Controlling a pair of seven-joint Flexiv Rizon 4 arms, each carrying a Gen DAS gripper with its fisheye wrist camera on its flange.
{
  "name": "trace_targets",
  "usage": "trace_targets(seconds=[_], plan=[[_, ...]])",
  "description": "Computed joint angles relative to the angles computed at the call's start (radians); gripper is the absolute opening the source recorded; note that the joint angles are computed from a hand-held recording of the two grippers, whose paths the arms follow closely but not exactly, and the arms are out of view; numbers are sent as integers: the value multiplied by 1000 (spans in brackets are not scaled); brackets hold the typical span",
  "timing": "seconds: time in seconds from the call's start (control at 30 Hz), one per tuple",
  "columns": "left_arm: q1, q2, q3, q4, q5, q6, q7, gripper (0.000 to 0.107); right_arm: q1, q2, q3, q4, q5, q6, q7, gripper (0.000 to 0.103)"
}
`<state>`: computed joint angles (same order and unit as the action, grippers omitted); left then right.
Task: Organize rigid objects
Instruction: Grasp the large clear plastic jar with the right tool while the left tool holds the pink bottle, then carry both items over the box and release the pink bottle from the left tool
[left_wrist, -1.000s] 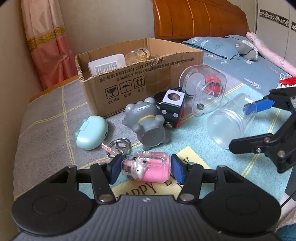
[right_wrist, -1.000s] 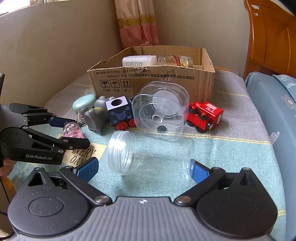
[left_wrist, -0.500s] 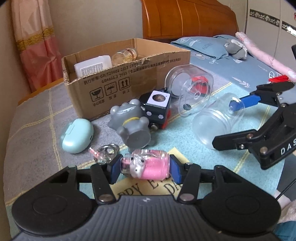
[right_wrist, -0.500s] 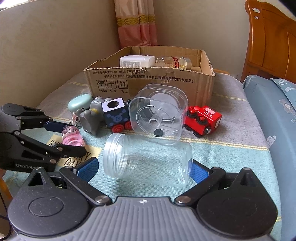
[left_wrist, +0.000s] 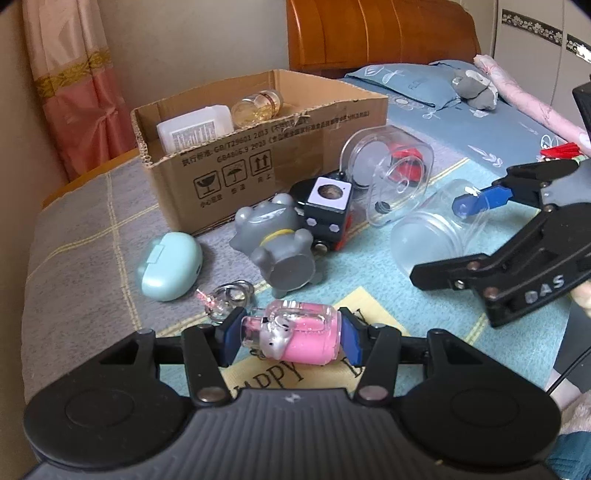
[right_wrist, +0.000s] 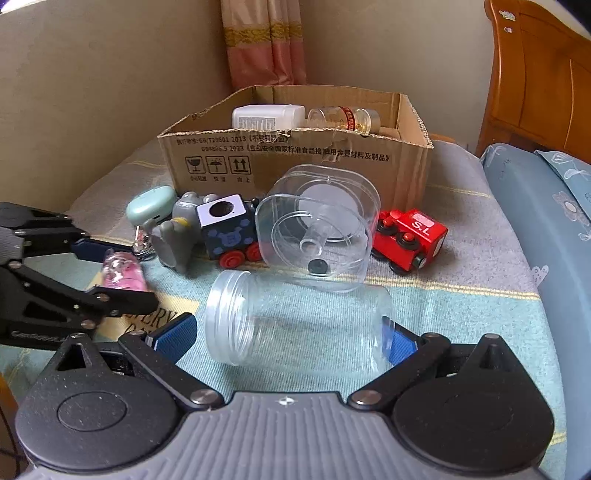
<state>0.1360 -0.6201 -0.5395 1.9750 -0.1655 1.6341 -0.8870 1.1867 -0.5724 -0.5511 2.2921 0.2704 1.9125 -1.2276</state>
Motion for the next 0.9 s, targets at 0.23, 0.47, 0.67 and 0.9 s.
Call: trace_targets(seconds=[0.23,0.47,0.67,0.9], plan=[[-46,51,52,-9,-24,-56,13,52,51,9,-77,22,-63,-44,-18,93],[-57,119,56,0,-90,-135,94,52,27,102,-65,71,-119,-33,-176,93],[-149,167,150,-24,-131,-154,120,52,-89,219,44,79,-160,-64,-274,93],[-181,191,163,-74,-234,-188,150,52,-366,288,284,33,-259,-93,-235,93]])
